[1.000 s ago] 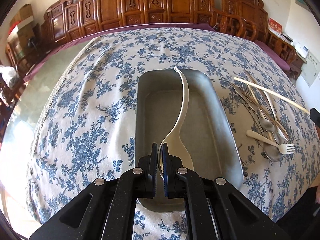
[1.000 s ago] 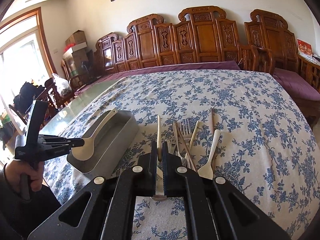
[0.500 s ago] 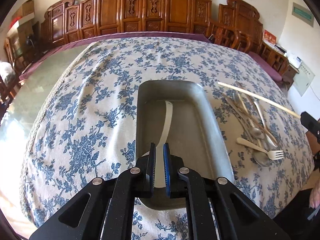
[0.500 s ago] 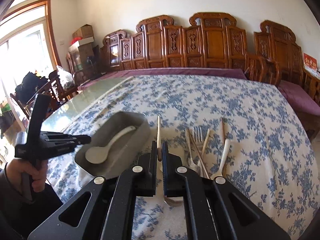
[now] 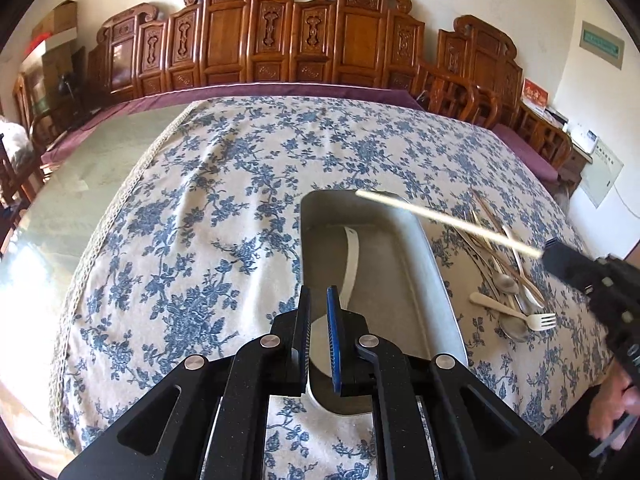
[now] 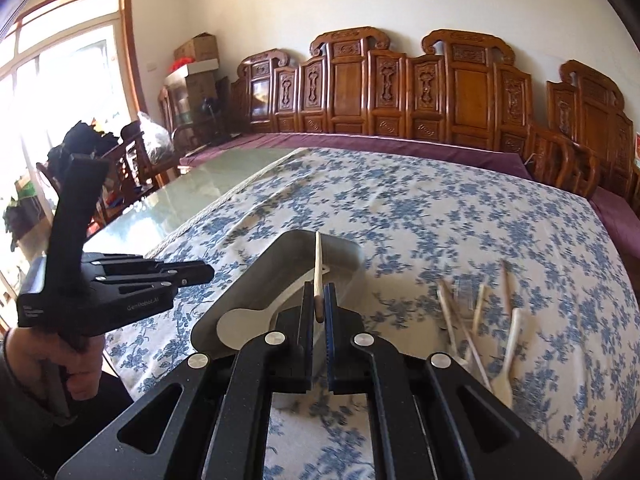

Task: Organize utensils
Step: 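Lower the wooden chopstick into the tray and open the right gripper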

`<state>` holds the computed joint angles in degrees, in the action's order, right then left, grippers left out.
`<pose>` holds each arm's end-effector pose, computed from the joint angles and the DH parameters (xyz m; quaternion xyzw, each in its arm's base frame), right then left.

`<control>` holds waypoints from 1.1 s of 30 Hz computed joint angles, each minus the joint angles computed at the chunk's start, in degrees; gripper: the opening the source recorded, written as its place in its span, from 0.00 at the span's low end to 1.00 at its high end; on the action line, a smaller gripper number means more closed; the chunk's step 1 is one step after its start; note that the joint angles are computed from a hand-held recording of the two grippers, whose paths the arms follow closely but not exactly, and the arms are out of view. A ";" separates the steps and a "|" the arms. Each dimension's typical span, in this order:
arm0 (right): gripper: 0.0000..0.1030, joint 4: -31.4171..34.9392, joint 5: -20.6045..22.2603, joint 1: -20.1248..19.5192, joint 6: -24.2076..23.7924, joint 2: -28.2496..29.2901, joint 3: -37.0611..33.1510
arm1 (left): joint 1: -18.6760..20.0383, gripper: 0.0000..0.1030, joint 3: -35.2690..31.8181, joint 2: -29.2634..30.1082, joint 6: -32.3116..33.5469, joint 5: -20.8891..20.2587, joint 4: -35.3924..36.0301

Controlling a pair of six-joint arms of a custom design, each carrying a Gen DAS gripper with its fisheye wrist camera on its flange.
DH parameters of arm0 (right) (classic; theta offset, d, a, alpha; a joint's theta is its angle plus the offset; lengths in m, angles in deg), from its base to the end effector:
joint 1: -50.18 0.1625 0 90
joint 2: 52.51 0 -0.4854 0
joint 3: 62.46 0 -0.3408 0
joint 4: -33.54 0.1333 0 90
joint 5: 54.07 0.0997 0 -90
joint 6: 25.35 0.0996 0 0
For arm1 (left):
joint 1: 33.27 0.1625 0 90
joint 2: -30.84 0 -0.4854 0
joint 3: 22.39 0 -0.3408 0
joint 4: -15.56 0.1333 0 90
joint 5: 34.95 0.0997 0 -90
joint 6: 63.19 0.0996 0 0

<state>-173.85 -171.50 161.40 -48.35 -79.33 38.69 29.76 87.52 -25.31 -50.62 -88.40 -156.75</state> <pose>0.3198 -0.5822 0.0569 0.2595 -0.8700 0.3531 0.2261 -0.0994 -0.6200 0.2681 0.2385 0.8922 -0.2704 0.2722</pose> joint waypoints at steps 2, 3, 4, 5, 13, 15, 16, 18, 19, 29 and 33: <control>0.06 0.92 -0.59 0.00 0.08 1.12 -1.47 | 0.30 0.06 -0.24 -0.23 -0.04 -0.27 0.09; 0.06 1.40 -1.06 -0.02 0.20 1.78 -2.36 | 0.38 0.06 -0.35 -0.27 -0.15 -0.30 0.18; 0.06 1.55 -1.60 -0.02 0.30 2.33 -3.06 | 0.48 0.06 -0.47 -0.35 -0.22 -0.40 0.28; 0.06 1.57 -2.15 0.00 0.30 2.95 -3.82 | 0.56 0.06 -0.54 -0.43 -0.26 -0.50 0.30; 0.06 3.98 -4.15 -0.02 1.05 5.84 -7.31 | 0.74 0.07 -0.56 -0.56 -0.19 -0.65 0.21; 0.06 4.83 -3.88 -0.15 1.78 6.14 -7.54 | 0.74 0.07 -0.59 -0.56 -0.18 -0.66 0.30; 0.06 5.21 -3.90 -0.17 2.08 6.29 -7.64 | 0.74 0.07 -0.59 -0.57 -0.19 -0.63 0.30; 0.06 6.38 -3.88 -0.20 2.96 6.37 -7.69 | 0.75 0.07 -0.59 -0.58 -0.21 -0.61 0.29; 0.07 6.95 -3.84 -0.26 3.61 6.28 -7.55 | 0.73 0.07 -0.58 -0.58 -0.26 -0.70 0.33; 0.21 10.14 2.20 -1.72 6.88 4.03 -4.69 | 0.59 0.07 -0.34 -0.19 0.19 -0.62 -0.06; 0.23 8.89 2.42 -1.53 6.27 2.97 -3.19 | 0.29 0.08 -0.10 0.09 0.11 -0.78 -0.30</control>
